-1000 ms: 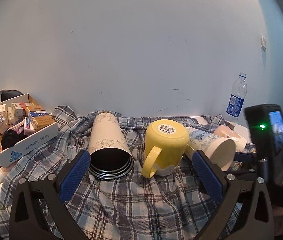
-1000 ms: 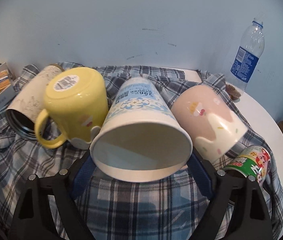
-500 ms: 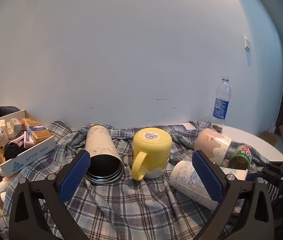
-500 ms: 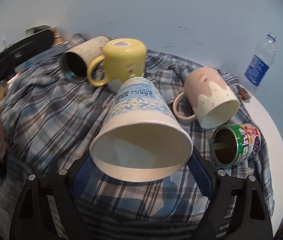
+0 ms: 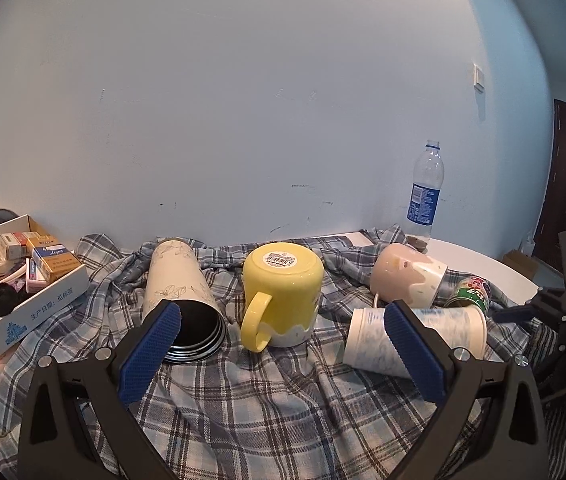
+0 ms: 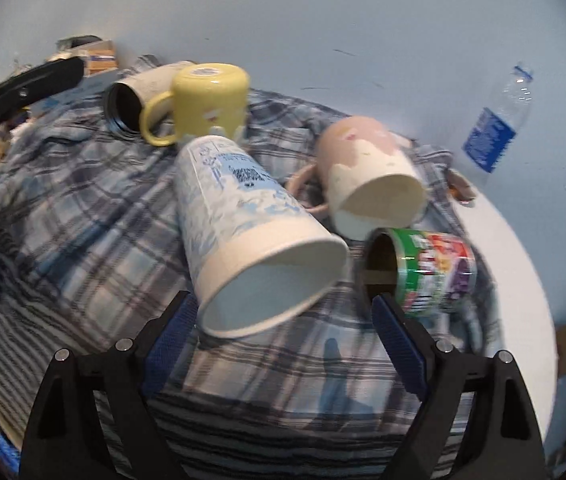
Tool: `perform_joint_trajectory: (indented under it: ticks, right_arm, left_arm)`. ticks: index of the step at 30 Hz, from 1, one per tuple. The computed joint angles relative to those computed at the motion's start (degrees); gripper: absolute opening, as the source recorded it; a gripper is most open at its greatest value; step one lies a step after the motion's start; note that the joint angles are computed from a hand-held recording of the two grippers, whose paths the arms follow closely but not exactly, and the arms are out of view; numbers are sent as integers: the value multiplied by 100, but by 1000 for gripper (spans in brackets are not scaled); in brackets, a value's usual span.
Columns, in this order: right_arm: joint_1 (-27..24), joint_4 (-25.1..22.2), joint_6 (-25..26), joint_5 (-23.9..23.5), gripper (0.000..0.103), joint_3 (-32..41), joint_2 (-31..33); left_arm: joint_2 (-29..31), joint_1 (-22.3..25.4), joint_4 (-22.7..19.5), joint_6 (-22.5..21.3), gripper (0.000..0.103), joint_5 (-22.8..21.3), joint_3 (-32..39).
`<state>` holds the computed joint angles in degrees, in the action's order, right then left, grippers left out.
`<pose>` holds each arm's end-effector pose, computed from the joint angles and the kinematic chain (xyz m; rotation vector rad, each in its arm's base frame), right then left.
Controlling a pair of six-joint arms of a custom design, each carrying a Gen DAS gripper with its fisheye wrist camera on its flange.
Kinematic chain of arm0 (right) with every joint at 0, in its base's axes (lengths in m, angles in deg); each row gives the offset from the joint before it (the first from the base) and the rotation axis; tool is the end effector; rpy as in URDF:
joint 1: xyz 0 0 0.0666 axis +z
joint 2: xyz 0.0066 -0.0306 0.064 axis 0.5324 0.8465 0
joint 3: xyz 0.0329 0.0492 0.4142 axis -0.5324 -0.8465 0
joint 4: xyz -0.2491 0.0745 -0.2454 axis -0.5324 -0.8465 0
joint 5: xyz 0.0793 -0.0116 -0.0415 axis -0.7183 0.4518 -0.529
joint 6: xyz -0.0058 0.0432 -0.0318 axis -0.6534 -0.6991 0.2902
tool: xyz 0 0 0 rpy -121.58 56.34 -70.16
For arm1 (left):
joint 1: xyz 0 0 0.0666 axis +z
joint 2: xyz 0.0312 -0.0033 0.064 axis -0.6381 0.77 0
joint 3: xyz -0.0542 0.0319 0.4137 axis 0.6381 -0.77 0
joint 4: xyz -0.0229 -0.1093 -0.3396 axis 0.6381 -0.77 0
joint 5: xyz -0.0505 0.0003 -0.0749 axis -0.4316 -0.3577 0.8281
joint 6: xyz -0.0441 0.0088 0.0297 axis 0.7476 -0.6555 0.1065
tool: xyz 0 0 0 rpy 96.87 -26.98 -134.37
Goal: Flip cup upside down
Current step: 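Lift the paper cup with the right gripper and swing it upward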
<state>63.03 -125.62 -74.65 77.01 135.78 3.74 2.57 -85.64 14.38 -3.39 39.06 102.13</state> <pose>0.4044 0.2361 0.4362 -0.8378 2.3159 -0.0035 0.3318 -0.3112 0.4613 -0.0465 1.9884 -0.0602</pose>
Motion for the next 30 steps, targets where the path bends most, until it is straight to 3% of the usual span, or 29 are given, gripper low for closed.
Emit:
perform_joint_trajectory:
  ticks: [11, 17, 21, 23, 25, 27, 29, 30]
  right_arm:
    - [-402, 143, -433, 981, 89, -18, -55]
    - [-573, 196, -814, 1131, 89, 179, 113]
    - [-530, 149, -885, 1277, 89, 404, 293]
    - [-511, 125, -942, 1209, 89, 438, 281]
    - [-530, -80, -1162, 824, 89, 464, 176]
    - [-556, -238, -1331, 260, 82, 433, 41]
    - [-512, -388, -1370, -55, 56, 422, -10]
    - [-433, -517, -1352, 82, 47, 461, 31]
  left_arm:
    - [43, -62, 23, -144, 103, -58, 29]
    - [57, -55, 6, -178, 103, 66, 47]
    - [139, -36, -104, -318, 103, 369, 144]
    - [274, -21, -366, -382, 103, 528, 329]
    - [429, 21, -697, -462, 103, 829, 567]
    - [601, 27, -1002, -553, 103, 988, 813]
    - [921, 24, -1647, -477, 97, 900, 1266]
    - [1094, 25, -1975, -405, 83, 809, 1499]
